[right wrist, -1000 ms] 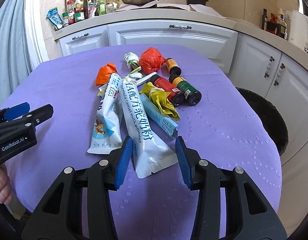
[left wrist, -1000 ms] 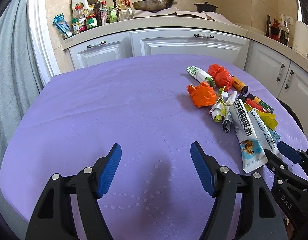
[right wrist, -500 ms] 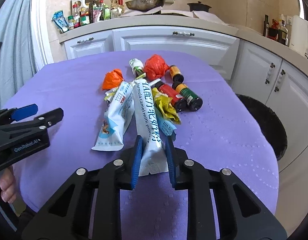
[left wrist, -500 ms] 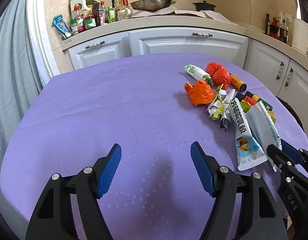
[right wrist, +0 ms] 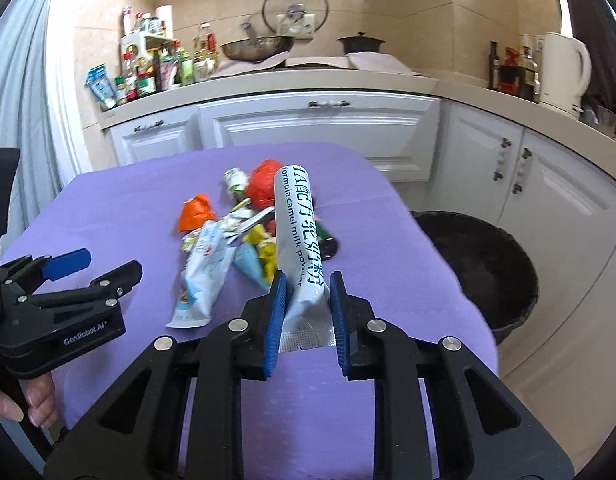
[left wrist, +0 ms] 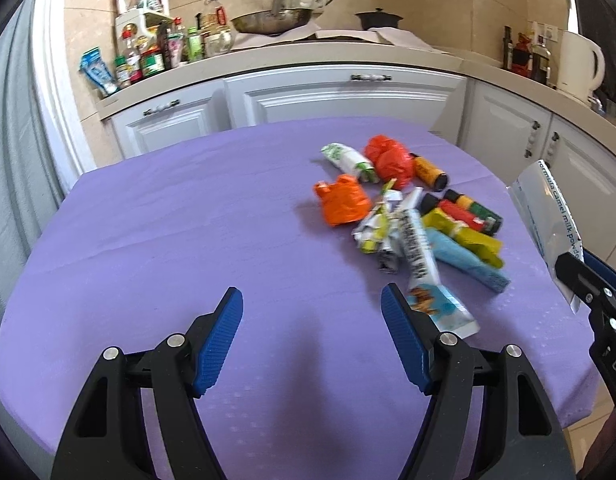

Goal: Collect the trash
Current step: 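Grasp the camel-print tube with the left gripper while the right gripper holds the milk-powder tube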

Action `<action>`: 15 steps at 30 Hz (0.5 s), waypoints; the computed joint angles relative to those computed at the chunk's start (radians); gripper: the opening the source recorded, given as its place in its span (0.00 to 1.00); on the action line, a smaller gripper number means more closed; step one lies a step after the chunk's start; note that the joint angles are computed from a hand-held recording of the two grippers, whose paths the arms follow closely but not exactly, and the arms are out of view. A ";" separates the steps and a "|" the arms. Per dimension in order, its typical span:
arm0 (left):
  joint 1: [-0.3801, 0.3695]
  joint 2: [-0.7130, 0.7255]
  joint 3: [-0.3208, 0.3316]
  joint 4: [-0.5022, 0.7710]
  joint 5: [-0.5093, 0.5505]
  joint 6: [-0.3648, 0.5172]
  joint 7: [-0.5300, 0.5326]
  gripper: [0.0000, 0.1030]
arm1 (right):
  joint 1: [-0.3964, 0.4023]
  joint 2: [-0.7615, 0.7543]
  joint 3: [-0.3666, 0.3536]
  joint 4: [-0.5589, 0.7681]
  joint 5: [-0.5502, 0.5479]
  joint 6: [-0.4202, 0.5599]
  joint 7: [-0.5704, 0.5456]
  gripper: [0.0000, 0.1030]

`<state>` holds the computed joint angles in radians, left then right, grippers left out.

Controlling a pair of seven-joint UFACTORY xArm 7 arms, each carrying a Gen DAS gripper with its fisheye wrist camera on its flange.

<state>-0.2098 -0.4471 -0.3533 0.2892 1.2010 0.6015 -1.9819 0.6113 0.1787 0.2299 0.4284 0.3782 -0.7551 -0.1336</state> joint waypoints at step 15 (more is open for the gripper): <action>-0.047 0.219 0.060 0.160 0.211 -0.026 -0.133 0.68 | -0.083 0.059 -0.045 0.001 -0.052 -0.017 0.071 0.21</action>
<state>-0.2569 -0.2279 -0.2930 0.4493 1.4116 0.5755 -2.1152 0.5283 0.2381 0.1853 0.4293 0.3263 -0.7716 -0.0631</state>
